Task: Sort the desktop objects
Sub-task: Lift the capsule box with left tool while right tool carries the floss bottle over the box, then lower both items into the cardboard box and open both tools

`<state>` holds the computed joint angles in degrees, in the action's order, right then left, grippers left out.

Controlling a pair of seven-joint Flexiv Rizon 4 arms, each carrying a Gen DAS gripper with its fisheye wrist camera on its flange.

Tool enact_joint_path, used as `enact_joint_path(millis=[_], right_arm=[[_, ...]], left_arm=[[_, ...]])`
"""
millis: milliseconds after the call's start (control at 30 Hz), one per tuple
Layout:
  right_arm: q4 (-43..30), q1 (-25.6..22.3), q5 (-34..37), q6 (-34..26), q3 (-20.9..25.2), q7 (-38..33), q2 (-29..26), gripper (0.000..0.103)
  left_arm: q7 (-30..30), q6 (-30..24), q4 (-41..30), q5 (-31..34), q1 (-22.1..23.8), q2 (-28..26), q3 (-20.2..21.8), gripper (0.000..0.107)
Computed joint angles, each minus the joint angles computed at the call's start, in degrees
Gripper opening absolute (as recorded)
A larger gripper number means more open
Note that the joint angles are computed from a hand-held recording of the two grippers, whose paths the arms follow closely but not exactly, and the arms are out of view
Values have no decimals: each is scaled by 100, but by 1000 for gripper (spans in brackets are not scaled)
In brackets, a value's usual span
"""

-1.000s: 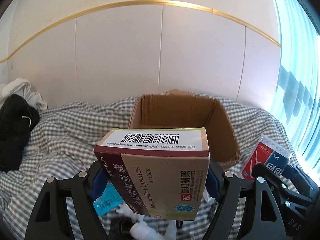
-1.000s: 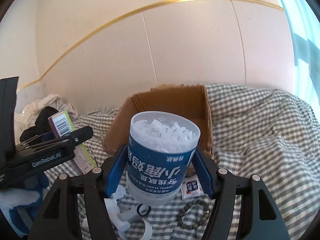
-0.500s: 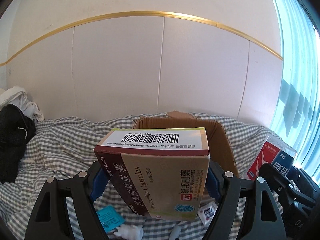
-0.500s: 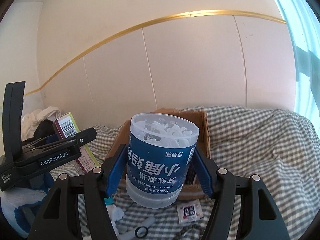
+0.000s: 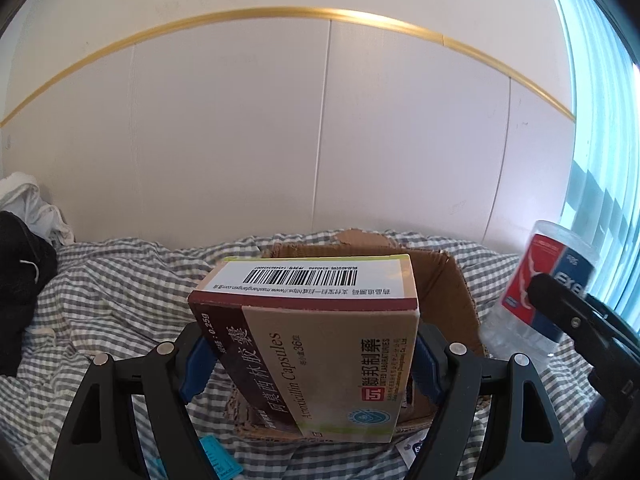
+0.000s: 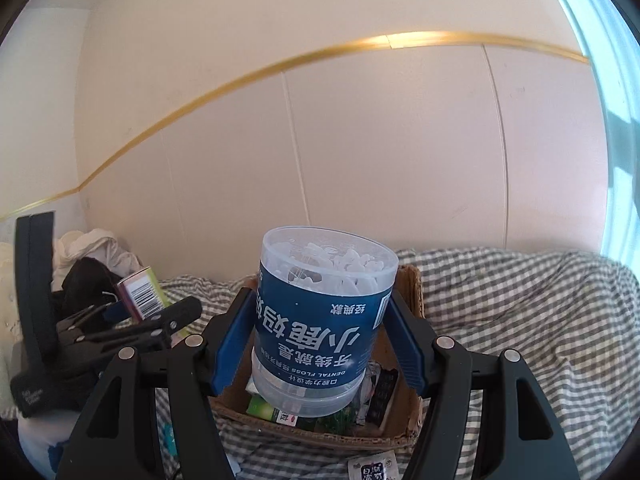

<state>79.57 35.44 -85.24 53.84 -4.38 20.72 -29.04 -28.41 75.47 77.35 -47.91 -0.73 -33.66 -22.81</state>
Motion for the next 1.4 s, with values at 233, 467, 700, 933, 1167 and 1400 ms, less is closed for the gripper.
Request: enact_joint_path(millis=[233, 467, 700, 933, 1167, 1400], right_arm=[[-218, -153, 442, 262, -108, -273, -320, 65], [-719, -158, 1273, 371, -307, -1117, -795, 65], [-1189, 0, 1909, 323, -492, -1764, -1237, 65], [-1038, 88, 2443, 472, -655, -1972, -1264, 65], [-870, 168, 2640, 348, -702, -1928, -1170, 66], [-697, 257, 2240, 168, -736, -1517, -928, 79]], left_arm=[[-390, -277, -759, 514, -229, -597, 222, 82], [-1221, -769, -2069, 1339, -550, -1382, 638, 82], [-2004, -1528, -3556, 1945, -766, -2199, 1008, 82], [-2813, -2679, -4829, 2597, -937, -2799, 1479, 82], [-2524, -2438, -4256, 2832, -900, -2476, 1367, 89], [-2638, -1987, -3848, 2771, -839, -2184, 1295, 102]])
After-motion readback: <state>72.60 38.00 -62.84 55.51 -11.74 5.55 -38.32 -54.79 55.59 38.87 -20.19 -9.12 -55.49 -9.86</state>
